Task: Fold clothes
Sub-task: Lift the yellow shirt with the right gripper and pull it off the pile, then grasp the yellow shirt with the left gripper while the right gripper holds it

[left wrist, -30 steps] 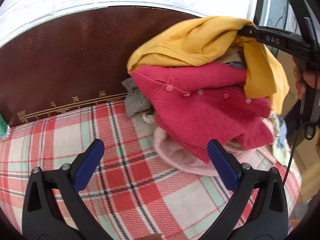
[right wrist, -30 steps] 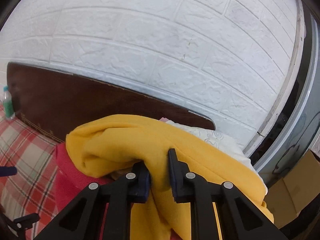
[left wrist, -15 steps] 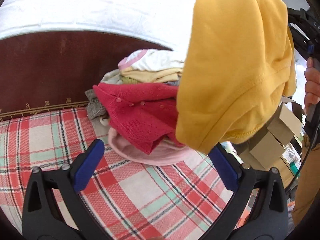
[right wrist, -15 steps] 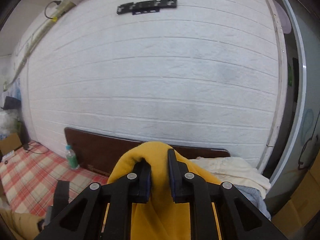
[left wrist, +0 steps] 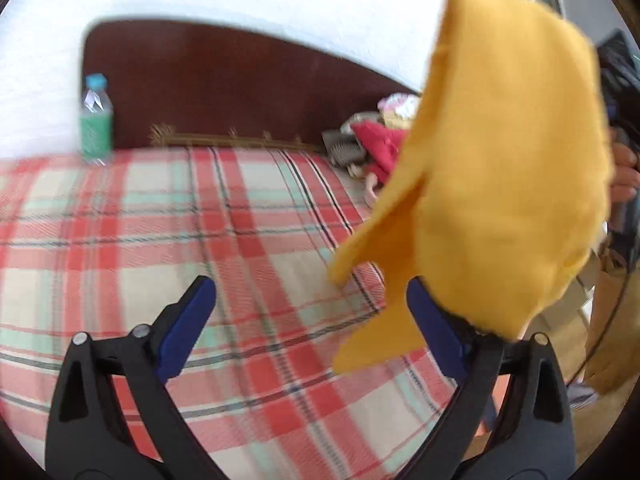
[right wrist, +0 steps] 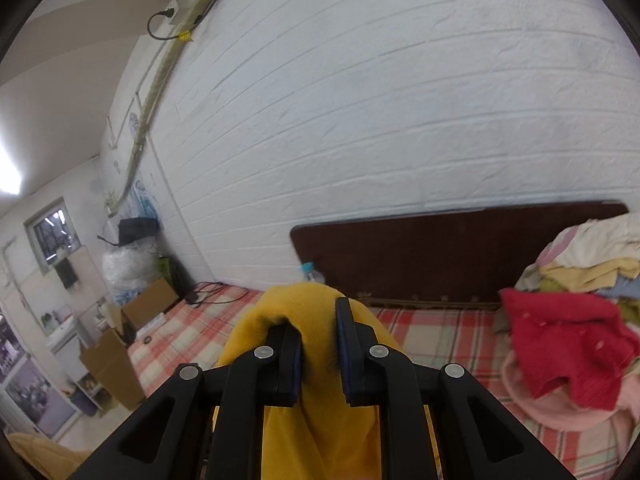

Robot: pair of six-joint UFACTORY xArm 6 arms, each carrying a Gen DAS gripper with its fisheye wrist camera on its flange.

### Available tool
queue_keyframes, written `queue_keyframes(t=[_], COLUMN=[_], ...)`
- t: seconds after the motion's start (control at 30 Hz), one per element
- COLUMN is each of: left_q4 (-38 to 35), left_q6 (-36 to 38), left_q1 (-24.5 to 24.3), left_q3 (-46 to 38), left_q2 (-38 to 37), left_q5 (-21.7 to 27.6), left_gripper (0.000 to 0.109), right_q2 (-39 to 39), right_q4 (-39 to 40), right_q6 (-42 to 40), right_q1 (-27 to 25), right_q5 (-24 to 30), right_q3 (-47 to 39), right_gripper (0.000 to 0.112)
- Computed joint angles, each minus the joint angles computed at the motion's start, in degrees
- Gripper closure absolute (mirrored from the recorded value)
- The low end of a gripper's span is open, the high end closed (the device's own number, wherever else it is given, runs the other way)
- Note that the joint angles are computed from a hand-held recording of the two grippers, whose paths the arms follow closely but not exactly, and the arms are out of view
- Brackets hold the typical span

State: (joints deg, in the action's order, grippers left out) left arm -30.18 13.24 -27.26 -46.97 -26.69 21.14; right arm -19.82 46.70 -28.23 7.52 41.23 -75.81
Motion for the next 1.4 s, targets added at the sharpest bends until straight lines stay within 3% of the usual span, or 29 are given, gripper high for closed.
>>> queue_keyframes(t=[0.1,0.2,0.37,0.43,0.5,0.6,0.73,0.77,0.8,0.87,0.93,0.97,1.13,1.23,1.3,1.37,1.4], left_q4=[-7.08,-11.68,-19.46,-17.39,-16.03,-18.13,-12.42,-10.69,-9.59,-8.12,-8.32,-8.79,-9.67,-7.43,-7.32,-6.16,-6.03], left_q6=[9.86,15.30,19.55,16.56,14.07,13.39,11.55,11.42,11.55,11.51,11.88,12.38,13.09,11.70,11.90,11.47,11.49], left_q1=[1.49,2.65,3.67,4.29,6.21,9.86,10.70,10.51,10.22,9.67,9.47,9.61,11.07,11.20,11.26,11.04,11.00], left_q3=[5.93,9.30,10.41,9.69,8.80,7.43,7.63,8.01,8.54,9.02,9.99,9.88,9.30,10.11,10.50,10.80,10.74], left_q2=[-9.70,-14.69,-13.19,-10.23,-7.66,-5.03,-2.16,-1.66,-1.62,-1.65,-3.33,-3.57,-4.00,-5.15,-5.76,-6.12,-6.11], left_q5=[1.91,4.76,4.63,2.67,2.76,6.64,8.45,8.43,8.52,8.80,9.23,9.26,10.23,9.93,10.03,9.93,10.21], left_gripper=[0.010,0.008,0.008,0.008,0.008,0.019,0.040,0.041,0.041,0.041,0.041,0.041,0.041,0.041,0.041,0.041,0.041], right_q2=[0.93,1.73,5.53,6.73,7.42,7.15,5.52,4.57,3.72,2.58,3.16,4.66,18.68,27.48,31.55,34.63,35.92], right_q4=[4.44,6.80,-9.10,-16.34,-18.59,-24.55,-30.40,-30.57,-29.11,-25.70,-25.03,-25.18,-30.89,-36.17,-35.70,-34.49,-33.98], right_q6=[-1.28,-2.85,5.24,8.55,9.27,9.92,5.32,2.90,-0.09,-5.55,-8.69,-10.26,-15.13,-16.82,-18.66,-20.74,-21.48], right_q1=[4.70,9.33,14.65,15.69,15.55,15.50,15.27,14.91,14.18,12.99,13.53,14.15,17.92,19.17,19.33,19.20,19.11], right_q5=[-2.54,-7.23,-8.91,-9.20,-7.83,-6.20,0.54,1.60,2.54,2.80,-0.72,-1.56,2.14,8.92,12.95,16.51,18.47], right_q3=[0.06,0.88,5.35,8.39,11.20,16.41,19.44,19.39,18.74,16.87,14.56,12.73,-0.08,-8.28,-11.86,-14.57,-15.84], right_gripper=[0.098,0.098,0.095,0.095,0.095,0.092,0.082,0.082,0.080,0.065,0.036,0.028,0.026,0.026,0.026,0.029,0.038])
